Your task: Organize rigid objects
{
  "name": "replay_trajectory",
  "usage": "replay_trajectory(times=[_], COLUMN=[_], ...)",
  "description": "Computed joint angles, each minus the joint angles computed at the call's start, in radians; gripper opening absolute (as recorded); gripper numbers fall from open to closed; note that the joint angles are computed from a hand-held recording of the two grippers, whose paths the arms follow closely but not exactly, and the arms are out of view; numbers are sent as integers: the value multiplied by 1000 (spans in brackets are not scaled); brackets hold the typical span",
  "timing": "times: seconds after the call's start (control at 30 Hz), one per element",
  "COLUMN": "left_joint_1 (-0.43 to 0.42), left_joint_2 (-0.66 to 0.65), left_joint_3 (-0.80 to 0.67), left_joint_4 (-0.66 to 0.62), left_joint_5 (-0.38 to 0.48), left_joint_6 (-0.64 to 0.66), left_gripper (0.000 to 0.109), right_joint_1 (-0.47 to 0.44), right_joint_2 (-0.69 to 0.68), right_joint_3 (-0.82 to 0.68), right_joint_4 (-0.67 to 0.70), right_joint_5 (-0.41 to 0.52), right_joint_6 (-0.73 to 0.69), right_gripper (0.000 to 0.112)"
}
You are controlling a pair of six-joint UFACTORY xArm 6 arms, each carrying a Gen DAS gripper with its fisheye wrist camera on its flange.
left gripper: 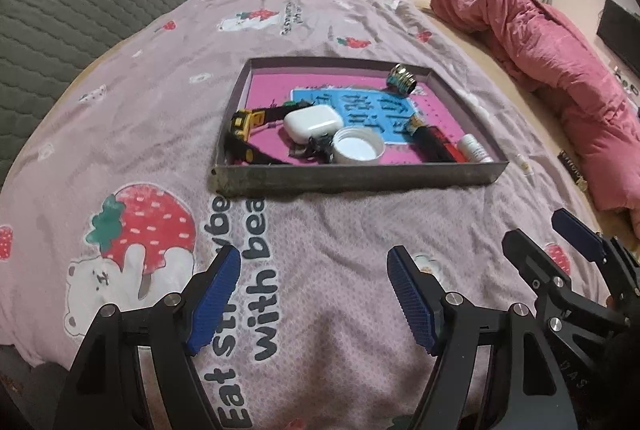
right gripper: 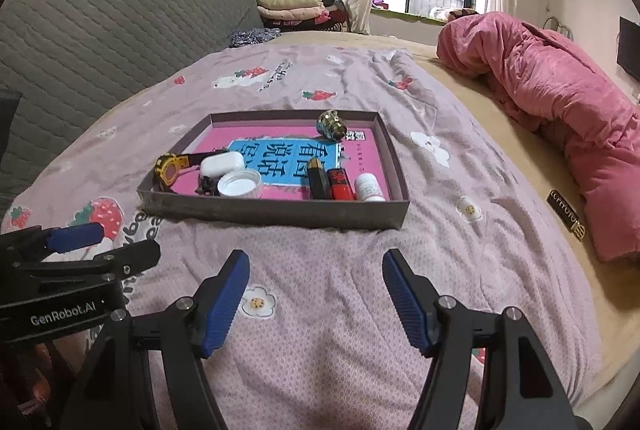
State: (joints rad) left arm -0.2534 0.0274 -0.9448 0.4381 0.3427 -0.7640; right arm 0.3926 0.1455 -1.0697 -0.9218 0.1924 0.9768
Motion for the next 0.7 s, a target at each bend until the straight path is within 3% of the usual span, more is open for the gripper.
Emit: replay_trajectory(times=[0.7], left_joint_1=[12], left_joint_2=[18], left_joint_3=[27], left_joint_4=[75], left_joint_5=[-34], left_joint_6=[-82], left_gripper=[77], right_joint_1=[-17], right_joint_2=[24], right_joint_3=[13], right_joint_4=[-19], right_joint_5=[-7], right_joint_6=[45], right_gripper=[69])
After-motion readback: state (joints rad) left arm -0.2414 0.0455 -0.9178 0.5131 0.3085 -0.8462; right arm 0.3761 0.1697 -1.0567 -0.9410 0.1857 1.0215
